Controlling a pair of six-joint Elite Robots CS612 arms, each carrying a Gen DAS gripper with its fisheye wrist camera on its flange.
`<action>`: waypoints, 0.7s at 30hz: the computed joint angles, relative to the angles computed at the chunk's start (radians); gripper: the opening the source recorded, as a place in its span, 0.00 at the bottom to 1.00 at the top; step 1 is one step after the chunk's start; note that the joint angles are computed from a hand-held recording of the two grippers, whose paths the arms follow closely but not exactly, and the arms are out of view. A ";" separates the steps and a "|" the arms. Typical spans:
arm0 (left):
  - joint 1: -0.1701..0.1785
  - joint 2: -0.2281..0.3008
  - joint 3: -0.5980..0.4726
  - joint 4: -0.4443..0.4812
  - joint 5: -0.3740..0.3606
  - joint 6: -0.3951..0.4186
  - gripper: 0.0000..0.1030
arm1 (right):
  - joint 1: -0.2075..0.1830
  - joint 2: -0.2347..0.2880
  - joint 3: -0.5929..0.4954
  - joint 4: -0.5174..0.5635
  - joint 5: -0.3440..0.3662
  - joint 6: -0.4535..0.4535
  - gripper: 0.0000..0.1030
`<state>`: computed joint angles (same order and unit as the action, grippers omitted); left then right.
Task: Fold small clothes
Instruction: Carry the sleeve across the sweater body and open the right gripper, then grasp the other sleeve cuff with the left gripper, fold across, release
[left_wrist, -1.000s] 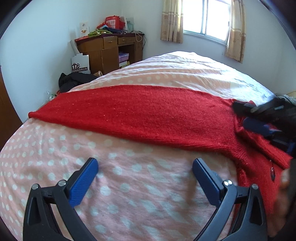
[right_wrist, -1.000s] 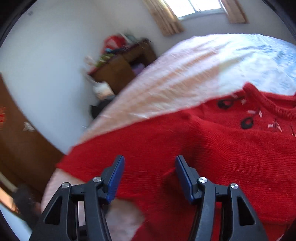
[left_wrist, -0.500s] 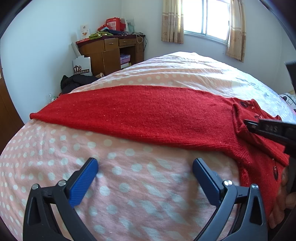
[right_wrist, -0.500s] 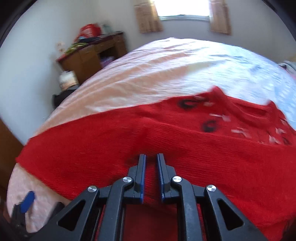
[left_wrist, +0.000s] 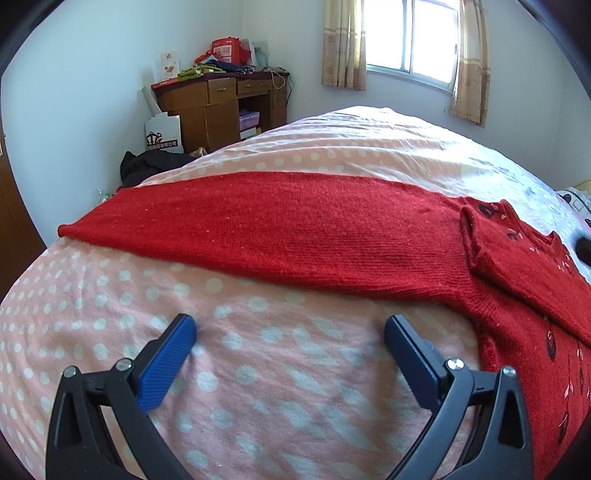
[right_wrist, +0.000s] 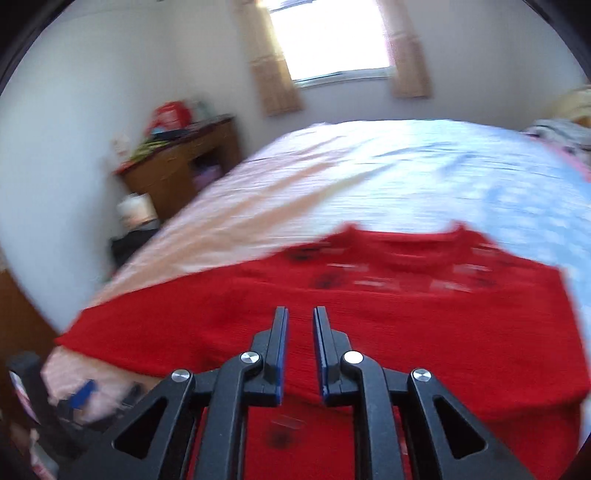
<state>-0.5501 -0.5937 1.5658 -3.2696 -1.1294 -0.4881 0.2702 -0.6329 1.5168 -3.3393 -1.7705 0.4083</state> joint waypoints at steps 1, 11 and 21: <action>0.000 -0.002 0.000 0.008 -0.001 -0.002 1.00 | -0.002 -0.005 0.014 0.008 -0.029 0.001 0.13; 0.022 -0.059 0.046 0.035 0.030 -0.078 1.00 | -0.024 -0.004 0.068 0.050 -0.016 0.010 0.41; 0.189 -0.054 -0.025 0.194 -0.072 -0.500 0.88 | -0.026 0.007 0.069 0.017 0.019 0.010 0.48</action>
<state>-0.3615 -0.6478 1.5410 -3.0756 -1.2011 -0.9884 0.2445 -0.6262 1.5854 -3.3225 -1.7514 0.4179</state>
